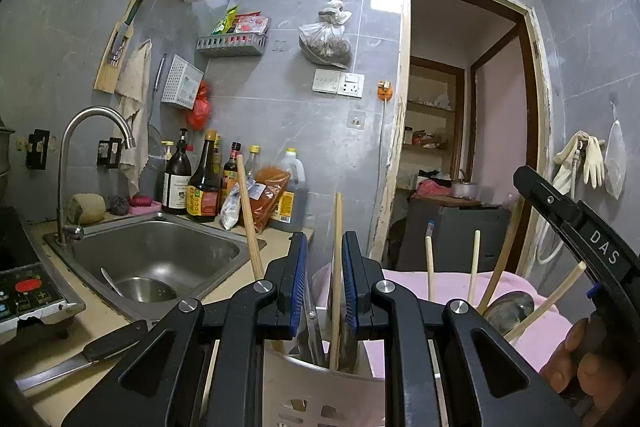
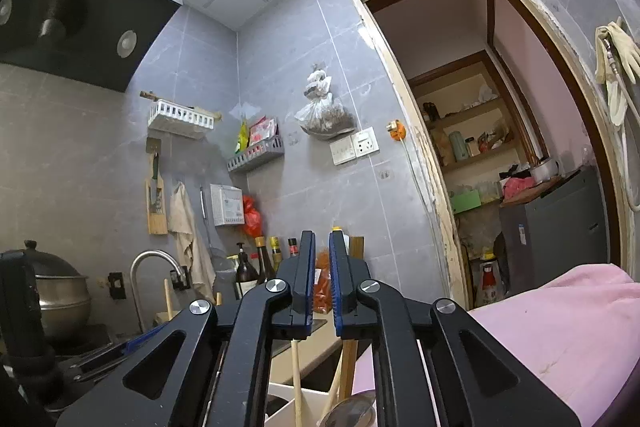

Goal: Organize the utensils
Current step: 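Lower both items into the basket and open both grippers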

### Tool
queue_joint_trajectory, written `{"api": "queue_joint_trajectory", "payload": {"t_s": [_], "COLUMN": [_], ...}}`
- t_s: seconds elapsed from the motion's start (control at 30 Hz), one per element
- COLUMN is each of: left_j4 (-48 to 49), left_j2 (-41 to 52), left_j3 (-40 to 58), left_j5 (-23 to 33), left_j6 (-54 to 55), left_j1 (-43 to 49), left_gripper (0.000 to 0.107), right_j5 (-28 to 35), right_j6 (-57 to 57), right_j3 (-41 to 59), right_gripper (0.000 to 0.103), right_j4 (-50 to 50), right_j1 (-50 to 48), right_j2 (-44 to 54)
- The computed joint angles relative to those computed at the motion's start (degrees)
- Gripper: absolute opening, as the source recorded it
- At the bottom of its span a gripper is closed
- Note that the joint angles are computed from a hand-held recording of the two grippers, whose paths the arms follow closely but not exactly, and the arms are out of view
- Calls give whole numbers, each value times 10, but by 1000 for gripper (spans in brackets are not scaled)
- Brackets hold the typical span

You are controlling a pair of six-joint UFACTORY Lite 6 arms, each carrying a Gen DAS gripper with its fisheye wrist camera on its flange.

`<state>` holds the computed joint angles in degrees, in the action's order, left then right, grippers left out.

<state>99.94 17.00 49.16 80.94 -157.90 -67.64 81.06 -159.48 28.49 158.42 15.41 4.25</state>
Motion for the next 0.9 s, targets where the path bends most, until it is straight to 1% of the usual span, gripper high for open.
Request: {"api": "queue_joint_trajectory", "payload": {"t_s": [0.1,0.17,0.3,0.37,0.4,0.47,0.5,0.63,0.77,0.8,0.83,0.87,0.9], "left_j4": [2,-6,-29,-47,-52,-62,-71,-105,-131,-135,-140,-144,-147], "left_j2": [-13,-19,-28,-30,-32,-34,-33,-22,-5,-1,2,5,9], "left_j3": [-4,4,27,46,51,60,69,104,136,143,149,155,161], "left_j5": [-7,-10,-14,-19,-20,-20,-17,-11,-3,-2,-2,-2,-1], "left_j6": [2,19,62,93,100,113,122,153,167,169,170,172,172], "left_j1": [-4,-9,-25,-36,-41,-52,-60,-86,-115,-122,-128,-133,-140], "left_gripper": [15,15,17,20,22,25,28,36,47,53,58,60,64], "right_j5": [-2,-8,-29,-41,-53,-67,-77,-95,-102,-106,-105,-102,-94], "right_j6": [1,3,6,13,13,20,21,63,113,131,142,159,182], "right_j3": [-7,-12,-29,-40,-50,-67,-74,-106,-132,-141,-144,-147,-151], "right_gripper": [12,19,20,23,24,31,33,45,55,57,61,66,68], "right_j4": [1,0,-13,-30,-39,-68,-75,-161,-246,-274,-294,-320,-355], "right_j1": [-2,-5,-21,-36,-47,-72,-80,-158,-243,-273,-294,-320,-357], "right_j2": [-12,-21,-56,-80,-99,-128,-142,-202,-256,-278,-285,-295,-309]}}
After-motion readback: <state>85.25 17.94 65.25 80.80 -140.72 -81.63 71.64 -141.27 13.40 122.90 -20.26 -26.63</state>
